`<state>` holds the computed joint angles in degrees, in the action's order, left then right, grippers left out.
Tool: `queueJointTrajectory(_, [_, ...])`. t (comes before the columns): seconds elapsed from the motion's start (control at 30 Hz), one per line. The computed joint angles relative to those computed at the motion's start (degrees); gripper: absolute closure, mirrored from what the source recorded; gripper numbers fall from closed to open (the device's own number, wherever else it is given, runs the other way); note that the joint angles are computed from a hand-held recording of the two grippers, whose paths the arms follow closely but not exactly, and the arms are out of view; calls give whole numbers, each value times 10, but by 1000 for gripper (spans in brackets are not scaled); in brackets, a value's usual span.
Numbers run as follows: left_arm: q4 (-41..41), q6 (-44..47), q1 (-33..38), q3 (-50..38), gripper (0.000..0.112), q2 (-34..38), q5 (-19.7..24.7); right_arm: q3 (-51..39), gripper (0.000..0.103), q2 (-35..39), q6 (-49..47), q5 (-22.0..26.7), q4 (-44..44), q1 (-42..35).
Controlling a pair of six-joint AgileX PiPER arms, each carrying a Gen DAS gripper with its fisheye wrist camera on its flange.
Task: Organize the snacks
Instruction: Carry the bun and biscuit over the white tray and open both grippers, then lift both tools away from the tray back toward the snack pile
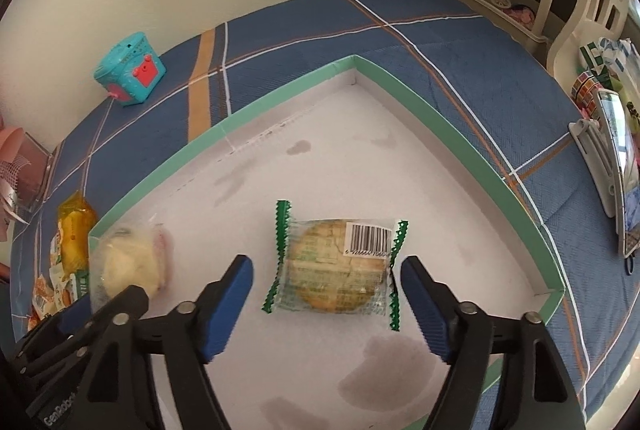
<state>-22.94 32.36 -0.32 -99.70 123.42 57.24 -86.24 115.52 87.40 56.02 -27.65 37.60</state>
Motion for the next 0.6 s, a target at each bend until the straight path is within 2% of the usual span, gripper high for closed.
queueJointTrajectory(0.23, [5, -17, 6, 21, 44, -34, 16, -6, 20, -5, 0, 18, -9, 21])
queueJointTrajectory(0.3, [11, -25, 9, 36, 32, -49, 7, -1, 11, -10, 5, 19, -12, 26])
queueJointTrajectory(0.33, [12, -28, 13, 43, 30, -56, 1, 0, 4, -11, 8, 23, -14, 28])
queueJointTrajectory(0.37, [11, -30, 17, 50, 29, -62, -3, 4, 2, -14, 12, 22, -16, 31])
queueJointTrajectory(0.47, [-1, -33, 34, 68, 21, -76, -11, 13, 1, -20, 19, 19, -19, 38])
queueJointTrajectory(0.6, [20, -53, 50, 110, 11, -102, -57, 15, 0, -20, 27, 28, -25, 53])
